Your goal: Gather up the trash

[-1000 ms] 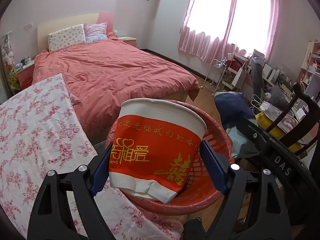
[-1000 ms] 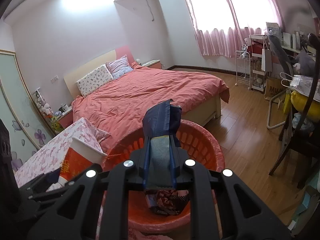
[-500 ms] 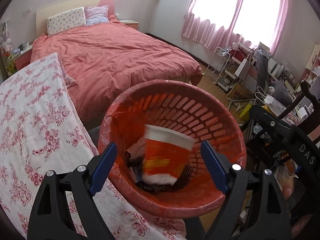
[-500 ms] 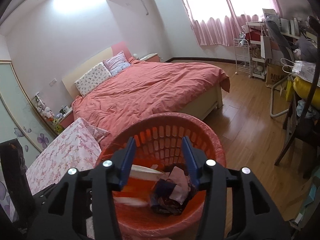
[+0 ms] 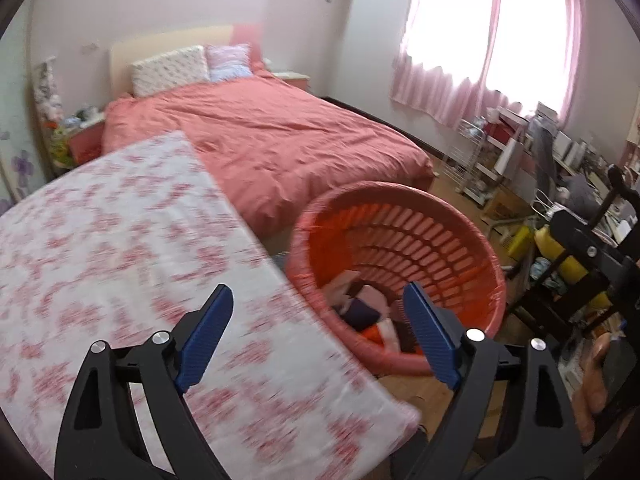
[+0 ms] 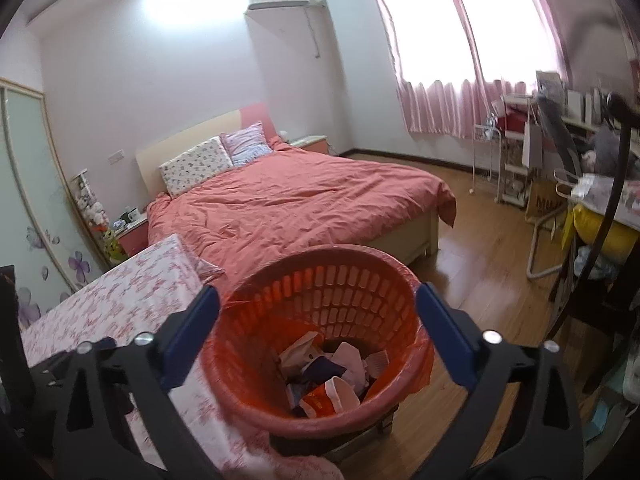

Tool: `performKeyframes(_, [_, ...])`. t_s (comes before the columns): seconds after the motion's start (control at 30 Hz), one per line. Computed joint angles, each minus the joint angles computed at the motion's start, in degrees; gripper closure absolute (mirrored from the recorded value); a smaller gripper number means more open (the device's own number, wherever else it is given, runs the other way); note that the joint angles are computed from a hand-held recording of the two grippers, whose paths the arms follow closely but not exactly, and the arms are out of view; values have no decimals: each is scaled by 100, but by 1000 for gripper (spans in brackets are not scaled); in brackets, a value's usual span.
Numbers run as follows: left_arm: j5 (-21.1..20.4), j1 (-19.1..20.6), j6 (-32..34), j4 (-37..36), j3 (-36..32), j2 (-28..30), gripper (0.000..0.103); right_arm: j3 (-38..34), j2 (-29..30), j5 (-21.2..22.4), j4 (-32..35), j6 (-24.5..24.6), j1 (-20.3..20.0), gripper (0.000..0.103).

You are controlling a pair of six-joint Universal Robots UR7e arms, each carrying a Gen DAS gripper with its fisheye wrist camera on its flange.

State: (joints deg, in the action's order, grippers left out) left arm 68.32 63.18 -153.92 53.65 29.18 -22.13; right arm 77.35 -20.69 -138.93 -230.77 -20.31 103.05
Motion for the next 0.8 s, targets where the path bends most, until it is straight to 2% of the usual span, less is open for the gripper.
performKeyframes(0.07, [-132,8,36,-568,804,-515,11,-18,77,-93,-108,-177,128,5])
performKeyframes(0.23, [-350,31,57,-1547,2176,-1500,6,167,175,-77,-306,-433,427,5])
performKeyframes(0.4, [-582,25,58,-2521,3412,-2410,2,333,300,17,-451,-412,697,5])
performKeyframes(0.67, [-931,62,-123,-3431,4611,-3345,2,617,418,84,-437,137,1021,5])
performKeyframes(0.8, [-1115,75,-130,-3799,5079,-3676,2,638,537,39,-541,103,1122,5])
